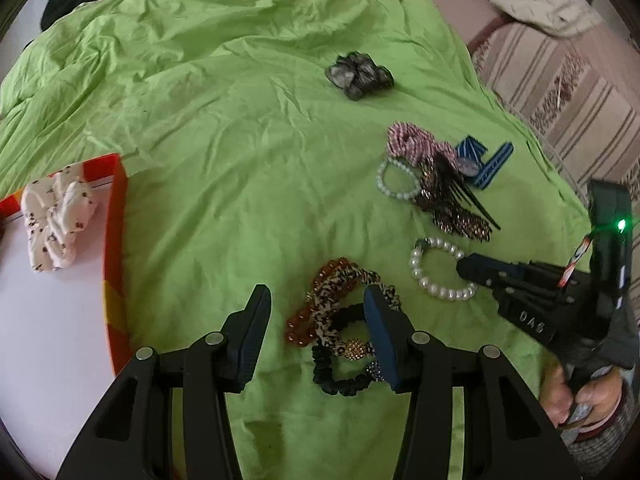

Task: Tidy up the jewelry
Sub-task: 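Grasp the pearl bracelet with right tool while left tool grasps leopard-print scrunchie, then carry the pearl bracelet and leopard scrunchie into the tray and open both tools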

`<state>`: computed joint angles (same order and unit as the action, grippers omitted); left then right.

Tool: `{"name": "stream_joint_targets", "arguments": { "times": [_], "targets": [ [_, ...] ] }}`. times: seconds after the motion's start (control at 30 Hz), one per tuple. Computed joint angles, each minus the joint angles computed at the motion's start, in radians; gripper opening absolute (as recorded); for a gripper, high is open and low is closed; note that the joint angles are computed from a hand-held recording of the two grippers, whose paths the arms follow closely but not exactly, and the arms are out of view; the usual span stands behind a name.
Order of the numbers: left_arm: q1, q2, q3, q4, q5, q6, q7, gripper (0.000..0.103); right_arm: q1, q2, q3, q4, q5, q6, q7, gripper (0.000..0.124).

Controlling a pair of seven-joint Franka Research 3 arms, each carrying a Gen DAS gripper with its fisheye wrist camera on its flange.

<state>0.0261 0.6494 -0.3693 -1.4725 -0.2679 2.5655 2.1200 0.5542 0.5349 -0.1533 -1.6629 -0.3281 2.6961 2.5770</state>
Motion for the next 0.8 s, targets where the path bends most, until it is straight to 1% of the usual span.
{"name": "stream_joint_targets", "arguments": {
  "times": [0.1,0.13,0.2,0.27,0.37,0.43,0.5,0.53,0.57,0.67,0.8],
  "targets": [
    [-0.021,0.012,0.016,0.007,0.035,0.008,0.000,0.047,0.003,0.007,-0.001,0.011,0.000,-0.008,0.001,0.012],
    [-0.025,0.015,0.018,0.008,0.045,0.012,0.002,0.045,0.006,0.008,-0.003,0.013,-0.003,-0.010,0.004,0.012],
    [-0.032,0.023,0.023,0.013,0.064,0.019,0.000,0.040,0.007,0.007,-0.004,0.010,-0.006,-0.007,0.006,0.012],
    [-0.034,0.030,0.023,0.017,0.076,0.025,0.000,0.029,0.005,0.006,-0.004,0.004,-0.005,0.004,0.009,0.012],
    [-0.031,0.037,0.017,0.022,0.083,0.033,-0.001,0.023,0.006,0.013,-0.006,0.009,-0.003,0.008,0.011,0.012],
    [-0.027,0.032,0.012,0.004,0.088,0.057,0.009,0.022,0.010,0.014,-0.010,0.009,-0.006,0.008,0.013,0.012],
    [-0.029,0.026,0.011,-0.011,0.100,0.077,0.015,0.017,0.014,0.016,-0.014,0.011,-0.012,0.008,0.016,0.012],
    [-0.028,0.024,0.008,-0.017,0.104,0.083,0.021,0.012,0.016,0.017,-0.016,0.012,-0.015,0.009,0.017,0.012],
    [-0.030,0.022,0.009,-0.022,0.108,0.091,0.018,0.009,0.017,0.017,-0.018,0.012,-0.018,0.010,0.020,0.012],
    [-0.024,0.014,0.003,-0.041,0.110,0.125,0.010,0.007,0.021,0.014,-0.024,0.003,-0.025,0.026,0.033,0.012],
    [0.014,-0.019,-0.028,-0.074,0.069,0.150,0.000,0.007,0.023,-0.003,-0.032,-0.028,-0.025,0.069,0.052,0.011]
  ]
}}
